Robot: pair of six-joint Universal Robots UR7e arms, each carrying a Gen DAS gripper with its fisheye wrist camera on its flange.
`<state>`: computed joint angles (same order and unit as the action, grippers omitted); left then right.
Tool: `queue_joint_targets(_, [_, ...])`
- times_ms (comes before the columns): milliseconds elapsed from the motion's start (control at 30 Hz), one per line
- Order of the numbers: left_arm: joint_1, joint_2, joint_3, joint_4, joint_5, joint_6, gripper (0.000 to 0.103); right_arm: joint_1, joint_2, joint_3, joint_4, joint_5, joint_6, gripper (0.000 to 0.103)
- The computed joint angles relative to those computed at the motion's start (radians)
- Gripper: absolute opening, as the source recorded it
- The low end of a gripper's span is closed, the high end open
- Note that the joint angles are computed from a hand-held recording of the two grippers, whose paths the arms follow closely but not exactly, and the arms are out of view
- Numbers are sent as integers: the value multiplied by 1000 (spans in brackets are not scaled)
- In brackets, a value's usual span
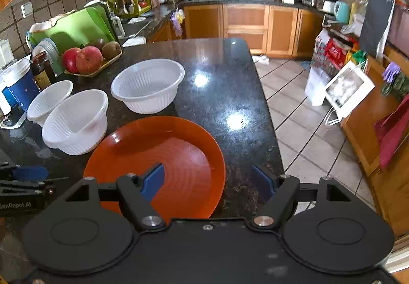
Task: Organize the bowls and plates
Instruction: 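Move both tools toward the orange plate, then close both tools on the orange plate rim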
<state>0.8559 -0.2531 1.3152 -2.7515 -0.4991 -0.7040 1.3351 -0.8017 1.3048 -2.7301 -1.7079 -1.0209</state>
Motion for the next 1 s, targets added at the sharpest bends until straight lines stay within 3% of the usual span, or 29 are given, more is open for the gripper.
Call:
queue_joint_targets(167, [5,27,-51,45,17,-28,68,1,35,-64,74,0,-1,77])
queue_joint_targets(333, [12,42,-95,104,-12,-34,68,0,62,-113,141,-27,12,71])
queue_joint_targets(567, [24,64,-148,136,-40,-21,67,-1,85,-130,121,-17,-52,64])
queue_joint_targets(867, [40,66,-173,193,-54,-73,53,-4,109,-178,186,-18,-75,50])
queue_joint_targets(1000, [41,58,-159,158,-77,-47,39,-3,108,-182,208,-17,-61,41])
